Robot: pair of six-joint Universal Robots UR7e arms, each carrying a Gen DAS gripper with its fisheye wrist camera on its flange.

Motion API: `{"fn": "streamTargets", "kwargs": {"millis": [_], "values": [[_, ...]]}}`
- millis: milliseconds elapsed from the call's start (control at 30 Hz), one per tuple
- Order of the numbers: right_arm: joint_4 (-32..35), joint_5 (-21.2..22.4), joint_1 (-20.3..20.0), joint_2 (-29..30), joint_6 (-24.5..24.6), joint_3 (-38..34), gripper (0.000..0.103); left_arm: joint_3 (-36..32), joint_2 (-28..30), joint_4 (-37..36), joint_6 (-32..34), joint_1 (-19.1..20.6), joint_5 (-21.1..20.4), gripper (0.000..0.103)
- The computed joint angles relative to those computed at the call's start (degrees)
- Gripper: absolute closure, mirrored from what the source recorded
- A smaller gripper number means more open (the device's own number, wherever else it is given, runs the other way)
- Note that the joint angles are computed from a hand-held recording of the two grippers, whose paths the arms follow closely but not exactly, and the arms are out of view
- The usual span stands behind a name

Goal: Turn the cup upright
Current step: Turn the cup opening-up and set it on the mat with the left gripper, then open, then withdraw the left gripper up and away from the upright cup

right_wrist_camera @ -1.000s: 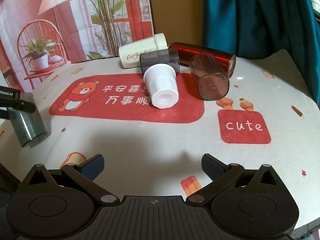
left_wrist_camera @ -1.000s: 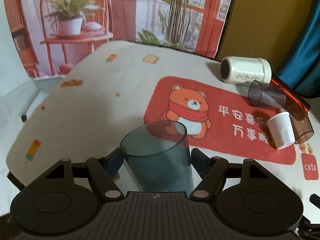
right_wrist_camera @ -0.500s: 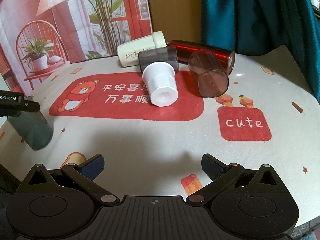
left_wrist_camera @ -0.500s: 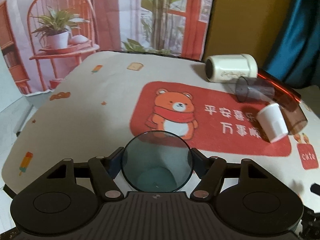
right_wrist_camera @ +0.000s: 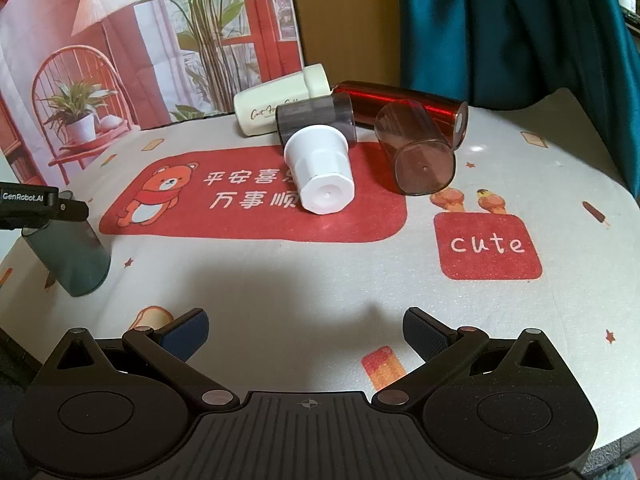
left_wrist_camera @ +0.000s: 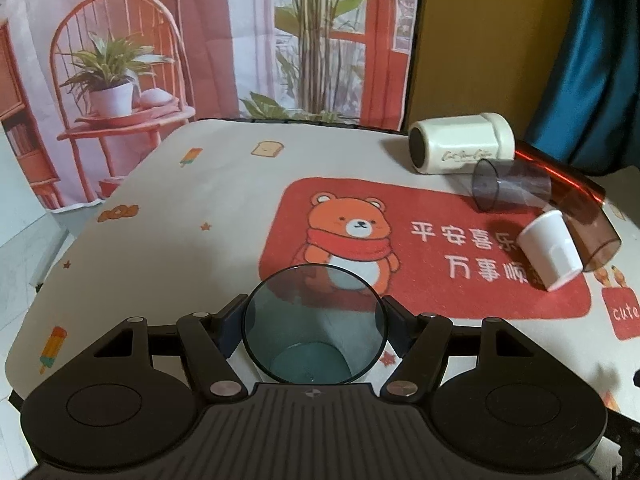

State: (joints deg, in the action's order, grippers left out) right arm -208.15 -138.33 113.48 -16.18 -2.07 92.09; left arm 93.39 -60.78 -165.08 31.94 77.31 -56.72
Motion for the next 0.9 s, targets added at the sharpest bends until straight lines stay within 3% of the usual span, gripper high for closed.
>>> {"fn": "streamTargets", "kwargs": {"millis": [167, 200, 267, 333, 500, 900], "values": [[0.4, -0.1, 0.0, -0.1, 0.4, 0.0, 0.000, -0.5, -0.5, 2.5, -1.4, 0.1, 0.0, 0.029], [0.4, -0.1, 0.0, -0.1, 0.5, 0.1, 0.000, -0.7, -0.6, 3.4, -1.7, 0.1, -0.2, 0.025], [0.5, -0.1, 0.2, -0.2, 0.5, 0.1, 0.000, -0.7, -1.1, 3.8, -1.9, 0.1, -0.8, 0.007], [0.7, -0.3, 0.5, -0.3, 0.5, 0.0, 0.000, 0.1, -1.8, 2.5, -1.4, -0.1, -0.7, 0.003], [-2.7, -1.2, 1.7, -0.2, -0.8, -0.1, 0.000, 2.5, -3.6, 1.1, 0.5, -1.8, 3.1, 0.000], [-8.5, -3.6, 5.9, -0.2, -3.7, 0.1, 0.000, 10.3, -13.3, 6.0, -2.7, -3.8, 3.4, 0.000]]}}
